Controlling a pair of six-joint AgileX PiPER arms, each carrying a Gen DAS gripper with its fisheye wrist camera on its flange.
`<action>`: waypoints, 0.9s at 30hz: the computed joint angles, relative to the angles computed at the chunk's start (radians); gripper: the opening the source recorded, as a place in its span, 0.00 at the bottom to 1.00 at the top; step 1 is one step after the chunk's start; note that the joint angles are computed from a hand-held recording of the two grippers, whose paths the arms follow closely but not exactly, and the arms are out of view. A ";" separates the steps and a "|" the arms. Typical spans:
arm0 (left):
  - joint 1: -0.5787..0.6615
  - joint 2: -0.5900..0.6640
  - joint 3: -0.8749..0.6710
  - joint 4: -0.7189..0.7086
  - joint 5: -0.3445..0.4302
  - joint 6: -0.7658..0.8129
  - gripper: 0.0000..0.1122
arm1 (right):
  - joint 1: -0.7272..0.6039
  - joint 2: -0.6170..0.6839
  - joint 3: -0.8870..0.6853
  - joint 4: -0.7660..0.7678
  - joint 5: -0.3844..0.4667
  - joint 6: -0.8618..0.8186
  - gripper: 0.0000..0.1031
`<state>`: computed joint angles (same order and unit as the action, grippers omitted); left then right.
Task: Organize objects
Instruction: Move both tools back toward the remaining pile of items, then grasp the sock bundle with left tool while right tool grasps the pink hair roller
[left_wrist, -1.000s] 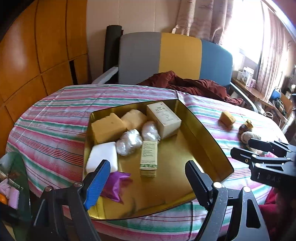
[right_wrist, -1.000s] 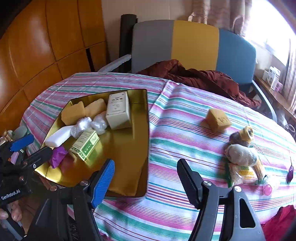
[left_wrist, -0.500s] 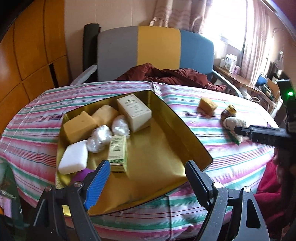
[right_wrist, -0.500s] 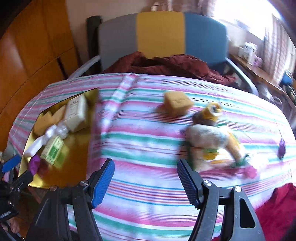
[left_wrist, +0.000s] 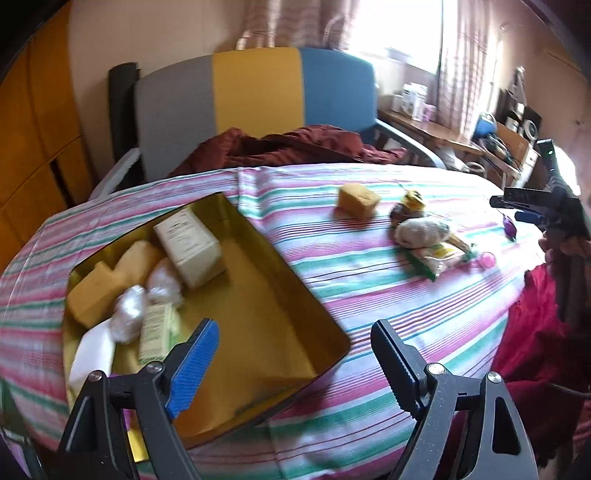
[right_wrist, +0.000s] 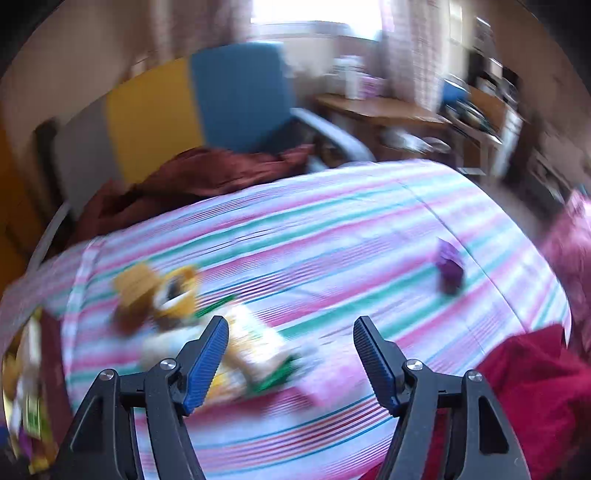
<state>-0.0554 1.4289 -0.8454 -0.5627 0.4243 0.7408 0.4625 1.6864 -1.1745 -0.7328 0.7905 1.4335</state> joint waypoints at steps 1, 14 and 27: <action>-0.026 0.015 -0.015 0.019 0.001 -0.023 0.76 | -0.025 -0.010 0.029 0.002 -0.025 0.035 0.69; -0.270 0.297 -0.322 0.149 0.083 -0.272 0.78 | -0.189 -0.089 0.214 0.169 -0.257 0.100 0.71; -0.359 0.641 -0.789 0.176 0.297 -0.496 0.87 | -0.223 -0.033 0.185 0.339 -0.320 -0.096 0.75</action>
